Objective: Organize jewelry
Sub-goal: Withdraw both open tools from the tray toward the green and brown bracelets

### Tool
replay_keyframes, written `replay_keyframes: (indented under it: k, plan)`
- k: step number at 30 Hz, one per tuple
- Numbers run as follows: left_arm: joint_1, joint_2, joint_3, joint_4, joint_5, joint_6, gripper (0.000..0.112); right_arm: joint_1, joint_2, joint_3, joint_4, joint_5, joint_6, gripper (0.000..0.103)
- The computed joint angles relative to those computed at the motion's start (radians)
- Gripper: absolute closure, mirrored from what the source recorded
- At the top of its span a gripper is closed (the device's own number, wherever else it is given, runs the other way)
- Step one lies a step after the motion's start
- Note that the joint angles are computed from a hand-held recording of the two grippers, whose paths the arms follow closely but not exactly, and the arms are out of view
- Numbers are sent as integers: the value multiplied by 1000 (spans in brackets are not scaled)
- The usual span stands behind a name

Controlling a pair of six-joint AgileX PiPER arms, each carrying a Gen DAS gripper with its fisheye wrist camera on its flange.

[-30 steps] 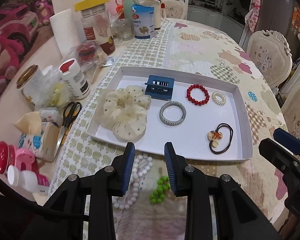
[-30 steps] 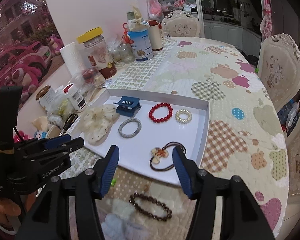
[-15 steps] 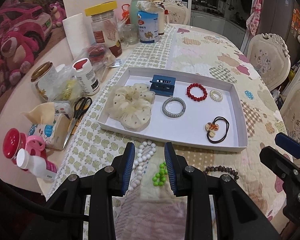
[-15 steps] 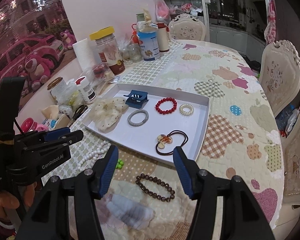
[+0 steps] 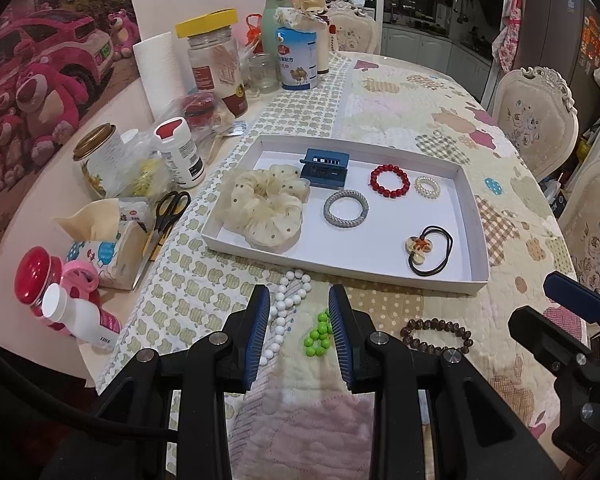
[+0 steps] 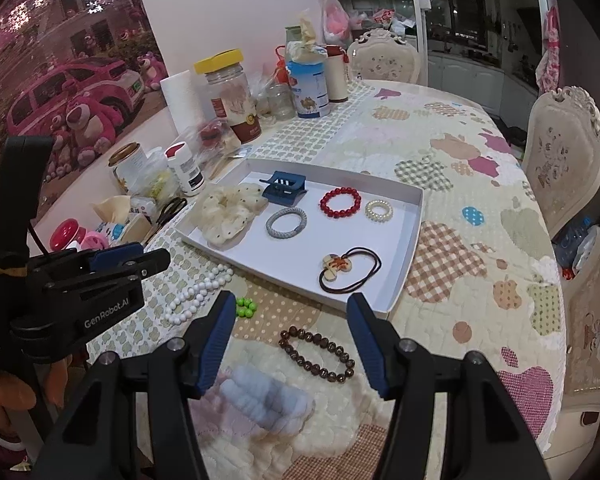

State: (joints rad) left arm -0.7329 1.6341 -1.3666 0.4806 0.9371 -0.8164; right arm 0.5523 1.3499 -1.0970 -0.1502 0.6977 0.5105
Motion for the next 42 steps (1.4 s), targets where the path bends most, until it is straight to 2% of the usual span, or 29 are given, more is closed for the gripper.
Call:
replay_keyframes:
  k: [9,18,23,32,35,38,42]
  plan:
    - [-5,-8,15,-4,5,-9,88,0,-3,6,16,-4,-20,42]
    - [50,-4,20,-83,-18,42,88,-24,4,17,51,-12,-56,42]
    - [129,-5,29,-231,-52,147,88,-44,18,19,80,-16,-90,41]
    - [264,-2,67,-413,-91,284,84,-95,49,50,150,-30,-156,41]
    - [311,26,66,-511,-86,372,77,-110,78,61,170,-37,-185,41]
    - [314,50,73,-530,-94,397,75,-128,112,81,193,-54,-206,41]
    - [267,100,64,-483,-100,407,75,-157,171,99,240,-72,-244,41]
